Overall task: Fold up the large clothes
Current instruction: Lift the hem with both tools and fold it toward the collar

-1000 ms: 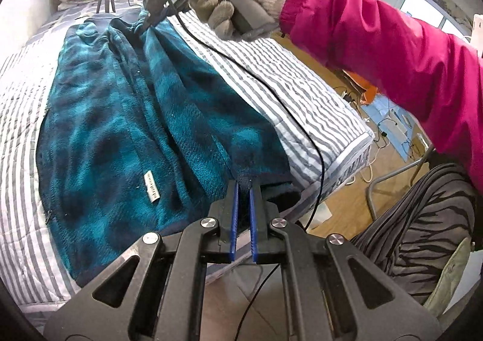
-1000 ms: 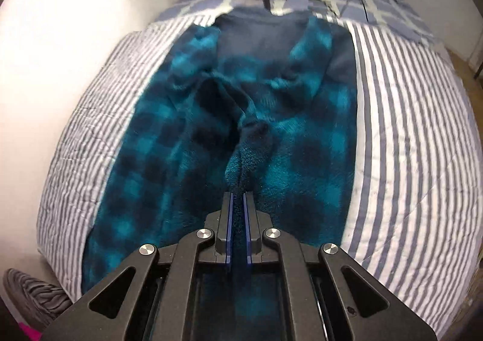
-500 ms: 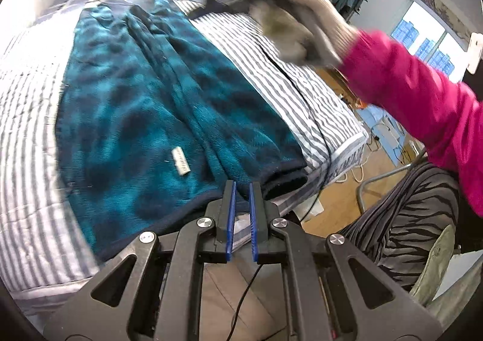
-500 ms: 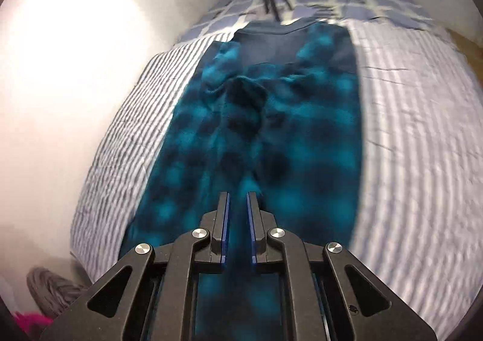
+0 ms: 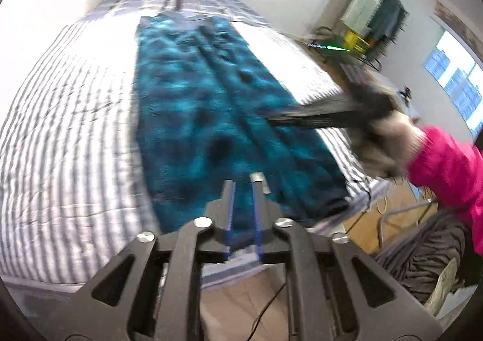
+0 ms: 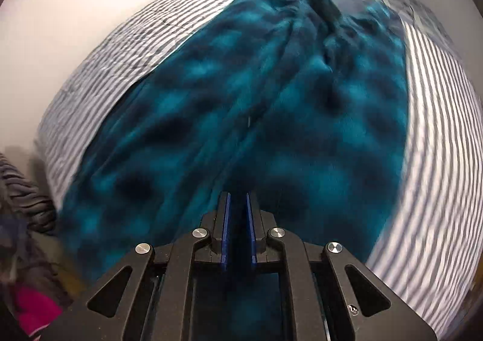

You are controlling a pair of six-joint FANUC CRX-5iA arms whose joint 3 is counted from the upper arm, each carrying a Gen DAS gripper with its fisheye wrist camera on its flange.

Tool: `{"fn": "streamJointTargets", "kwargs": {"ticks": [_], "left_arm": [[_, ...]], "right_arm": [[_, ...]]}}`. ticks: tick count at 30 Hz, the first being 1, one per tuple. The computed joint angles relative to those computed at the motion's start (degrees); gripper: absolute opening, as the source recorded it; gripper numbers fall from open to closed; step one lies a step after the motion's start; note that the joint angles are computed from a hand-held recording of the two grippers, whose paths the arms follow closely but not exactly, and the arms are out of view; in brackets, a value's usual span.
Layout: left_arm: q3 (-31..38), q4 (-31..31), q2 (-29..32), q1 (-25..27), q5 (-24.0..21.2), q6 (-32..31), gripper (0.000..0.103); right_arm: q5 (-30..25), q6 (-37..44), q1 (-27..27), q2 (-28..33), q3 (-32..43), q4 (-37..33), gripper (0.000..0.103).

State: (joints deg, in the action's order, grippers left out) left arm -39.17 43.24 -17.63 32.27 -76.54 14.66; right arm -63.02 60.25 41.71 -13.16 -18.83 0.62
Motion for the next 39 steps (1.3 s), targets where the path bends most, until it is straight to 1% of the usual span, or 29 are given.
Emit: {"fn": "streamJointTargets", "kwargs": {"ticks": [1, 2, 4, 6, 8, 10, 11, 12, 13, 15, 17, 19, 20, 21, 22, 23, 24, 25, 26, 27, 29, 31, 33, 35, 37, 38, 39], "left_arm": [[0.90, -0.48, 1.58, 0.36, 0.46, 1.21, 0.049], [1.52, -0.41, 3.11, 0.78, 0.79, 2.40, 0.054], [2.57, -0.66, 5.69, 1.11, 1.60, 4.88, 0.055], [4.04, -1.94, 8.83, 1.03, 1.49, 7.17, 0.055], [4.64, -3.15, 10.81, 0.88, 1.29, 8.91, 0.056], [5.12, -4.32, 12.92, 0.44, 1.32, 10.62, 0.056], [5.36, -4.89, 14.00, 0.09, 1.19, 11.45, 0.056], [5.51, -5.25, 15.07, -0.21, 0.71, 12.19, 0.056], [5.75, -5.52, 15.94, -0.46, 0.35, 12.87, 0.056], [5.77, -6.21, 16.96, -0.43, -0.83, 13.45, 0.056], [5.38, -6.64, 17.15, -0.43, -1.94, 12.65, 0.056], [5.07, -6.99, 17.04, -0.59, -2.73, 11.47, 0.056], [4.82, -7.29, 16.96, -0.73, -2.98, 11.12, 0.056], [4.74, -7.35, 17.20, -1.12, -2.91, 11.15, 0.056], [4.72, -7.29, 17.66, -1.40, -2.81, 11.24, 0.055], [4.42, -7.04, 17.77, -1.38, -2.62, 11.22, 0.054], [4.27, -6.81, 17.94, -1.33, -2.61, 11.18, 0.049], [4.34, -6.80, 18.28, -1.25, -3.03, 11.28, 0.040], [4.30, -6.85, 18.40, -1.03, -3.25, 11.22, 0.037], [4.27, -6.83, 18.43, -0.97, -3.33, 10.99, 0.032], [4.02, -6.86, 18.14, -1.04, -3.13, 10.50, 0.027], [3.76, -6.71, 17.62, -1.55, -2.57, 10.34, 0.022], [3.46, -6.51, 16.99, -1.56, -2.36, 9.90, 0.019], [3.32, -6.18, 16.41, -1.34, -2.65, 9.71, 0.017], [3.31, -5.42, 16.29, -0.98, -3.37, 9.87, 0.015], [3.33, -4.96, 16.20, -0.83, -3.77, 10.08, 0.015], [3.42, -4.67, 16.11, -0.55, -4.33, 10.24, 0.014]], "right_arm": [[0.19, -2.32, -0.27, -3.60, -1.34, -1.09, 0.009], [0.28, -4.02, -0.13, -6.08, -2.41, -1.57, 0.009], [0.40, -9.33, 1.76, -11.57, -5.69, -1.21, 0.009], [1.20, -13.41, 4.43, -14.78, -8.45, -1.47, 0.009], [1.65, -15.28, 7.18, -15.36, -9.93, -2.22, 0.009], [0.96, -15.38, 9.95, -12.78, -10.61, -2.51, 0.009], [0.77, -16.24, 11.35, -11.87, -11.09, -1.70, 0.009], [1.32, -18.80, 13.48, -11.98, -12.45, 0.71, 0.009], [1.54, -20.21, 14.39, -12.73, -12.97, 1.85, 0.009], [0.88, -17.76, 12.29, -14.29, -11.35, -1.52, 0.009], [0.14, -22.35, 14.59, -18.96, -12.91, 2.76, 0.009], [-2.72, -28.90, 16.69, -23.11, -14.92, 8.44, 0.026], [-3.89, -31.95, 17.39, -24.70, -16.08, 10.58, 0.048], [-5.05, -35.50, 17.98, -26.69, -17.71, 12.64, 0.061], [-5.70, -36.41, 17.01, -27.88, -18.53, 12.35, 0.061], [-5.38, -35.83, 14.54, -28.63, -18.96, 9.92, 0.061], [-4.26, -34.95, 12.15, -29.23, -19.47, 7.10, 0.061], [-3.00, -33.21, 9.80, -29.40, -19.73, 4.35, 0.061], [-1.34, -29.83, 6.70, -29.50, -19.72, -0.24, 0.061], [-0.63, -27.09, 4.81, -29.16, -19.45, -3.48, 0.061], [0.30, -23.24, 3.59, -27.62, -19.18, -6.78, 0.061], [2.03, -22.39, 4.03, -27.11, -19.66, -7.28, 0.061], [3.65, -17.69, 0.17, -26.80, -18.61, -13.62, 0.061], [4.34, -15.61, -0.66, -26.01, -17.92, -15.82, 0.060], [3.82, -10.92, -2.43, -23.67, -16.20, -19.77, 0.046], [3.85, -11.05, -2.24, -22.73, -15.87, -20.09, 0.039], [4.36, -12.02, -1.76, -22.72, -16.07, -19.47, 0.034]]}}
